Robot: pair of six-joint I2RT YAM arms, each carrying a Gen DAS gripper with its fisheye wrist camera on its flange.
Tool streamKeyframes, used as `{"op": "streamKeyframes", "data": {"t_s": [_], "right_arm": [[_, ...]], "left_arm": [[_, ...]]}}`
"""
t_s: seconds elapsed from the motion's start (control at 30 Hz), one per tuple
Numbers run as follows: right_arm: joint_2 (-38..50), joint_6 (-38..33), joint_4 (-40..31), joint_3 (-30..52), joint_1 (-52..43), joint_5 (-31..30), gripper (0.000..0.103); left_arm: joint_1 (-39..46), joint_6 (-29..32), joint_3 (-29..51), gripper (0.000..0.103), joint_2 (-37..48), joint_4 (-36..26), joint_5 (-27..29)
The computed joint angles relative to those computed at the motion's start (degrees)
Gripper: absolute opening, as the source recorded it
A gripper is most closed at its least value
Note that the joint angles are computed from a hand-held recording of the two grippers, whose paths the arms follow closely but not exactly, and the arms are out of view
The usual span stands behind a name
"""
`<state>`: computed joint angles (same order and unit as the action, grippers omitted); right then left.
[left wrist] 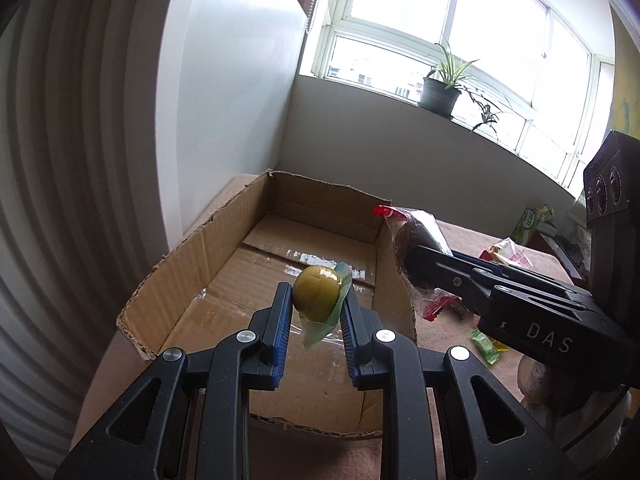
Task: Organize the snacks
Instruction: 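Carry both snacks over the cardboard box and open both tools to drop them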
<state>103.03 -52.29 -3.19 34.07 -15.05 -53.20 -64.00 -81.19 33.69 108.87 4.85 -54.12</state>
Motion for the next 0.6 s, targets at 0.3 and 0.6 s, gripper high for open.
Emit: {"op": "streamKeyframes", "data": {"t_s": [0.3, 0.6], "right_arm": [[1.1, 5.4, 4.4, 0.2, 0.4, -0.7, 0.077], [1.6, 2.6, 0.1, 4.4, -6.3, -1.6, 0.081]], "left_arm": [[-0.1, -5.2, 0.4, 0.051, 0.5, -4.9, -1.8], [-0.3, -5.6, 1.2, 0.062, 1.1, -6.0, -2.8]]}}
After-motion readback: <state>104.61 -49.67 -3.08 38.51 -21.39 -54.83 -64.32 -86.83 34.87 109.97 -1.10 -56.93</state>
